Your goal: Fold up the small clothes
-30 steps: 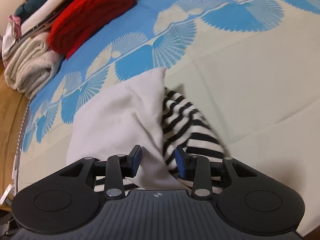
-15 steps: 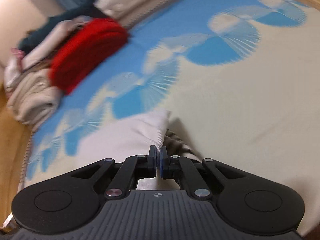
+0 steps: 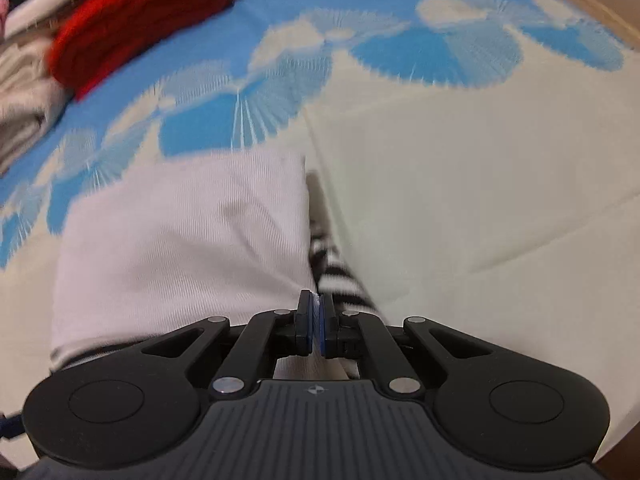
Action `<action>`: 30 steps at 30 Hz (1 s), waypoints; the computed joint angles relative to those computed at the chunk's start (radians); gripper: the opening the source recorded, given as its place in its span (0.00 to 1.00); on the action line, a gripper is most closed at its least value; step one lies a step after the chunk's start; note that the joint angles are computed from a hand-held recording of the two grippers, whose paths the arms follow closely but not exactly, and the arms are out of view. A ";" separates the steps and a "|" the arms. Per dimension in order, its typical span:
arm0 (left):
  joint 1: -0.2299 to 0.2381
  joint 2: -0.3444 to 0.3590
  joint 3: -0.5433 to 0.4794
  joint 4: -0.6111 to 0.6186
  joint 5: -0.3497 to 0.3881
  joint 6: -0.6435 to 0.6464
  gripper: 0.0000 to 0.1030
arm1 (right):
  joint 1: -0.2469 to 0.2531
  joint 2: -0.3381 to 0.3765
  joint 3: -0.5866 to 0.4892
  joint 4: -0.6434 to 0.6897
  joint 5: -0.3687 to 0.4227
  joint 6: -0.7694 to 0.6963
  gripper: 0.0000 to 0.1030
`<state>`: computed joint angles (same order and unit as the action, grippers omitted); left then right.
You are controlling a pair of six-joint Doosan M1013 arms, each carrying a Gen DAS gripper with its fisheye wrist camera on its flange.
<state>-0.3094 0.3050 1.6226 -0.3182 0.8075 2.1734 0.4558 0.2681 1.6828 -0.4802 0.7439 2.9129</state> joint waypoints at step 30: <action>0.002 -0.014 0.010 -0.021 -0.076 -0.102 0.77 | -0.007 -0.055 0.079 0.229 -0.114 -0.289 0.03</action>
